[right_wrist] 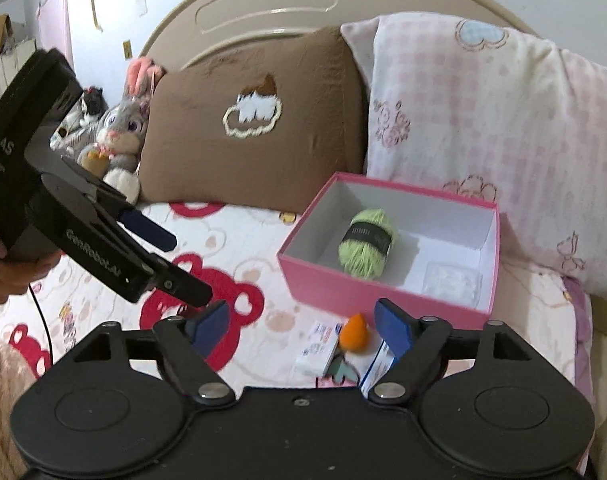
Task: Organize objects
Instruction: 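Open the left tool and withdraw it from the pink box, then move the left tool to the white wet-wipe pack and close on it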
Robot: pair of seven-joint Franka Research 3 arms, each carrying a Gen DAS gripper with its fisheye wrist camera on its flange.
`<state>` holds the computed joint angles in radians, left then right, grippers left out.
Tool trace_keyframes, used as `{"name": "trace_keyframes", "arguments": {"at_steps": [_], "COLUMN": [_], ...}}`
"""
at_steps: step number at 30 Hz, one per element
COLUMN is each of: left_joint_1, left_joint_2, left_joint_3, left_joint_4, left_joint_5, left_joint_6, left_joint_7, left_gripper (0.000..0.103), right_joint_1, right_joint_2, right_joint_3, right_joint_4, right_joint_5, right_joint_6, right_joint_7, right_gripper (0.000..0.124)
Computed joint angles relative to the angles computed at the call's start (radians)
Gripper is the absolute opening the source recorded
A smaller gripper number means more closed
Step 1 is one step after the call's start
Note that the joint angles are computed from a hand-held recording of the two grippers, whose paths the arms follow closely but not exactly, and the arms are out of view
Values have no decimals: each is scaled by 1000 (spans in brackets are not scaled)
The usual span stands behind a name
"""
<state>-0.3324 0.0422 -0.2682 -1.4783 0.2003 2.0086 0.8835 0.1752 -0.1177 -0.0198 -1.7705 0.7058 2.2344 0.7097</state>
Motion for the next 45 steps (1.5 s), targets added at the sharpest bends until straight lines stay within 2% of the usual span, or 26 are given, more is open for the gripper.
{"name": "trace_keyframes", "arguments": {"at_steps": [4, 10, 14, 19, 21, 23, 25, 29, 33, 35, 37, 40, 45], "left_joint_1": [-3, -3, 3, 14, 17, 20, 27, 42, 56, 61, 62, 55, 48], "left_joint_2": [-42, -63, -71, -87, -85, -82, -94, -108, -82, -57, -27, 20, 88], "left_joint_3": [-4, -8, -2, 2, 1, 0, 6, 12, 16, 20, 23, 32, 41], "left_joint_4": [-78, -166, -229, -322, -344, -361, -411, -498, -544, -552, -554, -533, -508], "left_joint_5": [4, 28, -21, -15, 10, 44, 36, 56, 108, 124, 143, 226, 197], "left_joint_6": [53, 116, 191, 317, 335, 332, 388, 513, 644, 694, 744, 760, 762], "left_joint_7": [-6, -50, -43, -96, -128, -188, -220, -289, -349, -392, -404, -455, -455], "left_gripper": [97, 98, 98, 98, 98, 98, 98, 98, 96, 96, 95, 95, 93], "right_joint_1": [5, 26, 34, 44, 48, 45, 41, 49, 73, 81, 80, 80, 74], "right_joint_2": [-30, -51, -24, 11, 21, 47, 78, 90, 113, 144, 177, 222, 292], "right_joint_3": [4, 16, 14, 28, 31, 27, 31, 52, 76, 84, 90, 106, 108], "right_joint_4": [-53, -141, -132, -136, -148, -134, -113, -163, -228, -237, -225, -210, -146], "right_joint_5": [-19, -45, -39, -40, -1, 38, 33, 39, 64, 113, 154, 186, 74], "right_joint_6": [1, 60, 28, 56, 85, 54, 23, 130, 318, 376, 392, 440, 400], "right_joint_7": [-20, -53, -40, -46, -40, -2, 22, -12, -123, -157, -175, -194, -72], "right_gripper": [90, 90, 90, 90, 90, 90, 90, 90, 90, 90, 90, 90, 90]}}
